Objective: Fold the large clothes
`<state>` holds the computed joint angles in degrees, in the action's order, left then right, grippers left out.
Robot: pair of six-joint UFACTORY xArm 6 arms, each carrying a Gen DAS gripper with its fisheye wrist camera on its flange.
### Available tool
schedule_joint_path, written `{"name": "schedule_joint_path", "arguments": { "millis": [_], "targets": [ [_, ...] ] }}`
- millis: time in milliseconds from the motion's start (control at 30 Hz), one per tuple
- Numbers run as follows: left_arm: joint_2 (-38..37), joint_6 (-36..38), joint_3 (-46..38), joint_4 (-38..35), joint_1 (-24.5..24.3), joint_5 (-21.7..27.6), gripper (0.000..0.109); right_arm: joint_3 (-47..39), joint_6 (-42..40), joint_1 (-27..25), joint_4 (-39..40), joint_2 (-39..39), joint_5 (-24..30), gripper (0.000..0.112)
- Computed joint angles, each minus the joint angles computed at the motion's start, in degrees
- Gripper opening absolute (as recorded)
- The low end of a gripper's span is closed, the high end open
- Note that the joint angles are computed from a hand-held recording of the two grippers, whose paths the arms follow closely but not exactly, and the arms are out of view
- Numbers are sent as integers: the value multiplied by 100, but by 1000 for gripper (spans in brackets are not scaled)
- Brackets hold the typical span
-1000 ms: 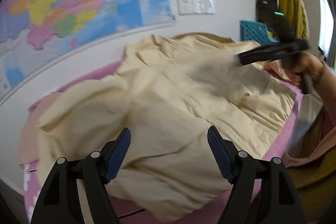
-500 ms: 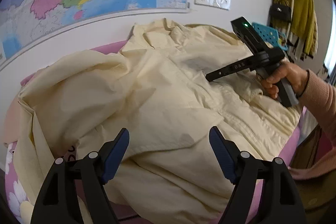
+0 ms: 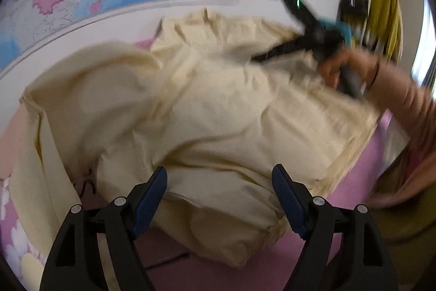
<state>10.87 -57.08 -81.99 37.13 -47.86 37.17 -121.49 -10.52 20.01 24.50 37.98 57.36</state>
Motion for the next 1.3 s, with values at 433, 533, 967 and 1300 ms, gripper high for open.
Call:
{"name": "schedule_joint_path", "arguments": {
  "millis": [433, 533, 967, 1300],
  "targets": [
    [-948, -1624, 1063, 365, 14, -555, 84, 5553, -646, -960, 1129, -4703, -1683, 72],
    [-1174, -1740, 1609, -132, 127, -1444, 85, 6553, -158, -1315, 1126, -5476, -1769, 73],
    [-324, -2532, 1073, -153, 265, -2006, 51, 7138, -1203, -1411, 2843, -5481, -1297, 27],
    [-1242, -1661, 1596, -1116, 54, -1735, 20, 7309, -1535, -1379, 3121, -6599, -1002, 18]
  ]
}}
